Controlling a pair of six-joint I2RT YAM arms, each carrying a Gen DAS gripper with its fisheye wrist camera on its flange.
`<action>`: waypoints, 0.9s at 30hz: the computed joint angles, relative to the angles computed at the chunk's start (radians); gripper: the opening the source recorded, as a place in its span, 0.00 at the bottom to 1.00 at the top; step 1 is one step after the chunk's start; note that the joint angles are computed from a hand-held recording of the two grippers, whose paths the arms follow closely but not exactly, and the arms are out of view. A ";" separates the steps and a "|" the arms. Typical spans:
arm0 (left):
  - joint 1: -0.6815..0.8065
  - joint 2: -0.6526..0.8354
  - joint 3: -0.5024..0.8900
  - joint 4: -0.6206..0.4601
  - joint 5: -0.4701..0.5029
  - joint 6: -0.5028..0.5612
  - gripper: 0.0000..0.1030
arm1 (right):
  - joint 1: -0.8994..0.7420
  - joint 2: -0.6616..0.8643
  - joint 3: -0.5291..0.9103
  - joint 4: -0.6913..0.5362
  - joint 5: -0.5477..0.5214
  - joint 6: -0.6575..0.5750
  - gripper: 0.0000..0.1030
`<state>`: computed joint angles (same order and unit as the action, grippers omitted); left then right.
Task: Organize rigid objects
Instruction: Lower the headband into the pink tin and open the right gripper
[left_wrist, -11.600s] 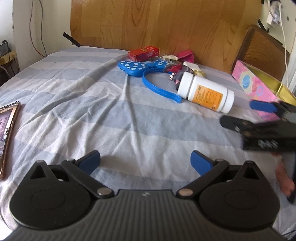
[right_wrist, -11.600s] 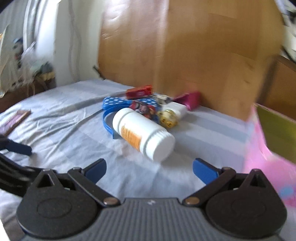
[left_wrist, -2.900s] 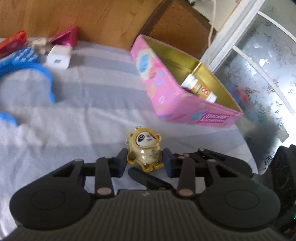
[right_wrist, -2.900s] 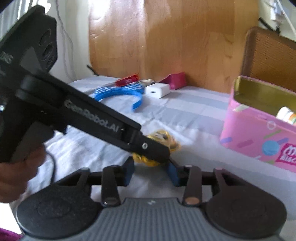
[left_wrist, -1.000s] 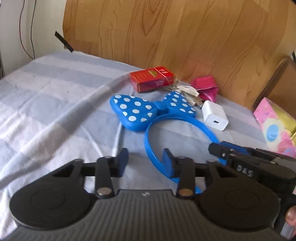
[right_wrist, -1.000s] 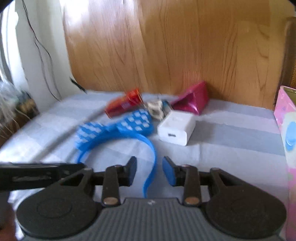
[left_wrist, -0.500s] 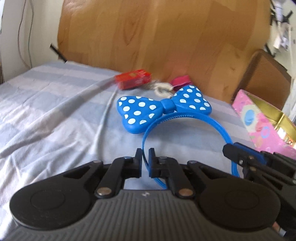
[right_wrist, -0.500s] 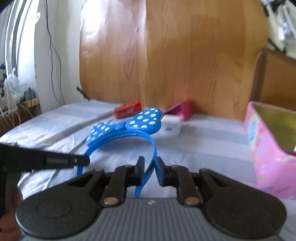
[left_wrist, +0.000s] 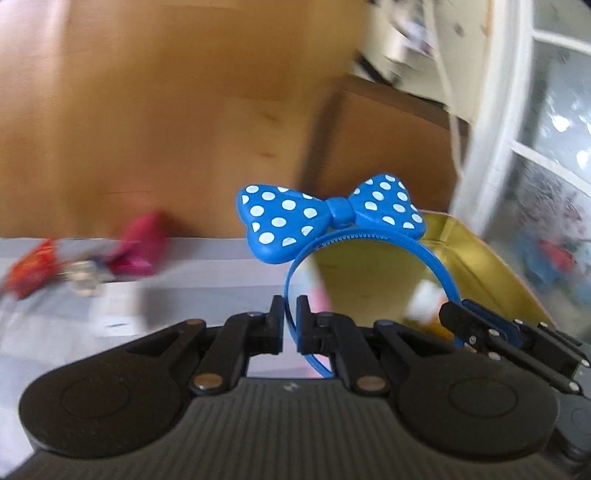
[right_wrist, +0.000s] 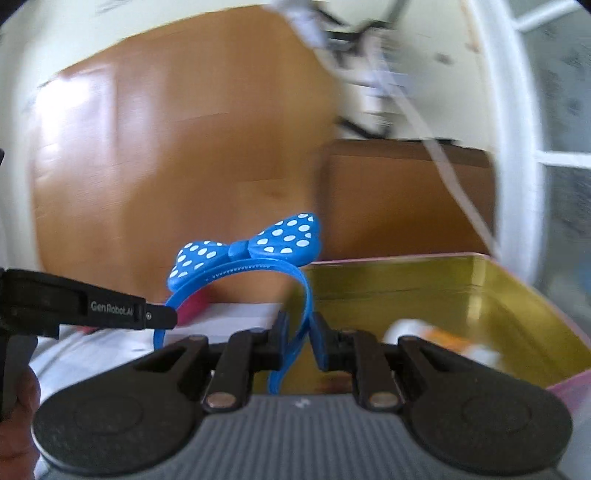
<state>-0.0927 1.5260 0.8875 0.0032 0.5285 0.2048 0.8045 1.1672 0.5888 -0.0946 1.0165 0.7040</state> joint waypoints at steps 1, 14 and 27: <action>-0.054 0.014 0.010 0.004 -0.025 -0.013 0.08 | -0.041 -0.047 -0.021 -0.033 -0.022 0.002 0.14; -0.271 0.210 0.134 0.004 -0.276 -0.029 0.24 | -0.486 -0.056 -0.128 0.114 -0.320 -0.094 0.44; -0.015 0.006 -0.052 -0.008 -0.042 0.079 0.25 | -0.111 -0.160 -0.164 0.097 0.031 -0.003 0.44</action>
